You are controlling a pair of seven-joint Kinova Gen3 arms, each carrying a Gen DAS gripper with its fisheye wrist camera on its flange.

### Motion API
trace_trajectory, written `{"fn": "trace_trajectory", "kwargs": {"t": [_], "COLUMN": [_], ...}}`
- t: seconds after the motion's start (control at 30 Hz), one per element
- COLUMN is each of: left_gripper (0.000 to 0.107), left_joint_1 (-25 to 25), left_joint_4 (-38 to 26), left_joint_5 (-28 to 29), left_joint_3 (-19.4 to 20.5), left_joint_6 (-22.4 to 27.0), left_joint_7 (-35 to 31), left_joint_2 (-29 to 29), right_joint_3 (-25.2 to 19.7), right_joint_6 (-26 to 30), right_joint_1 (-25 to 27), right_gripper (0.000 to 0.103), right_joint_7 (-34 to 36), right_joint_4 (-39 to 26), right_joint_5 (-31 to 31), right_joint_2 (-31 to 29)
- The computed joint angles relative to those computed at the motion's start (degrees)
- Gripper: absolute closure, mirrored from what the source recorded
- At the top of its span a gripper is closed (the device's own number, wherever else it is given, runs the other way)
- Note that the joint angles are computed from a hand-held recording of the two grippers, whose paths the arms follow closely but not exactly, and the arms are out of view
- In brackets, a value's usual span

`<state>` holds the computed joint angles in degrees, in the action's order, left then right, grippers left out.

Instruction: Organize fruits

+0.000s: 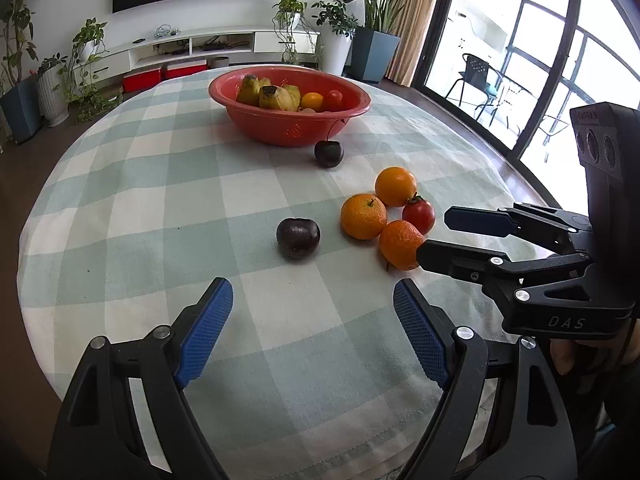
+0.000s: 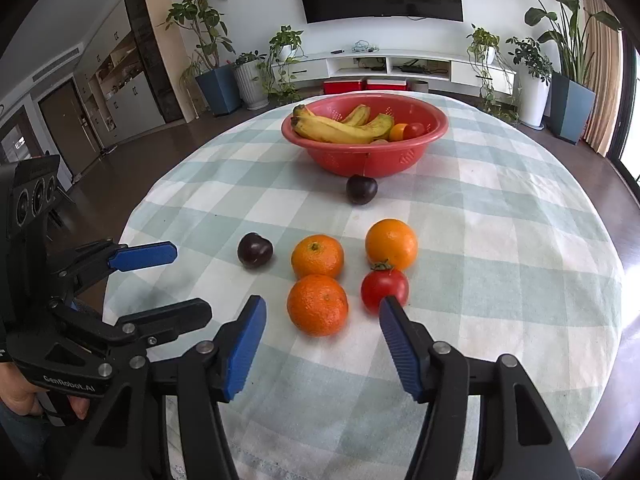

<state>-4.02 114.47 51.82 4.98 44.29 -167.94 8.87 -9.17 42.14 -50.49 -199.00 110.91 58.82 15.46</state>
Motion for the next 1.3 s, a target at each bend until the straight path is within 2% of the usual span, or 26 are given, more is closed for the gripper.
{"fn": "trace_trajectory", "kwargs": {"t": [0.17, 0.47, 0.63, 0.77, 0.97, 1.17, 1.3], "left_gripper": [0.026, 0.026, 0.026, 0.026, 0.026, 0.026, 0.026], "left_joint_1": [-0.64, -1.46, -1.59, -1.49, -1.17, -0.12, 2.15], "left_joint_4": [-0.22, -0.79, -0.83, -0.76, -0.81, -1.94, -4.72], "left_joint_5": [0.81, 0.95, 0.86, 0.62, 0.05, -1.25, -5.95], "left_joint_3": [-0.28, -0.13, -0.04, 0.07, 0.33, 0.95, 1.83], "left_joint_6": [0.13, 0.78, 0.81, 0.42, -0.21, -1.27, -2.31], "left_joint_7": [-0.03, 0.56, 0.42, 0.62, 1.03, 1.88, 5.78], "left_joint_2": [0.41, 1.28, 1.59, 1.71, 1.73, 1.87, 3.47], "right_joint_3": [0.37, 2.51, 3.05, 4.3, 4.51, 3.96, 2.54], "right_joint_6": [-1.43, -2.24, -1.99, -1.63, -1.2, -0.96, -0.95], "right_joint_1": [1.08, 1.32, 1.73, 0.22, -0.77, -2.48, -2.3], "right_gripper": [0.05, 0.053, 0.056, 0.062, 0.063, 0.063, 0.063], "right_joint_7": [3.22, 8.54, 13.85, 13.8, 13.19, 6.8, 2.72], "right_joint_4": [-1.31, -3.51, -5.23, -5.05, -4.64, -1.88, -0.11], "right_joint_5": [-2.29, -6.01, -9.62, -9.1, -8.85, -5.64, -3.49], "right_joint_2": [1.37, 3.28, 5.05, 5.2, 4.78, 2.26, 0.82]}}
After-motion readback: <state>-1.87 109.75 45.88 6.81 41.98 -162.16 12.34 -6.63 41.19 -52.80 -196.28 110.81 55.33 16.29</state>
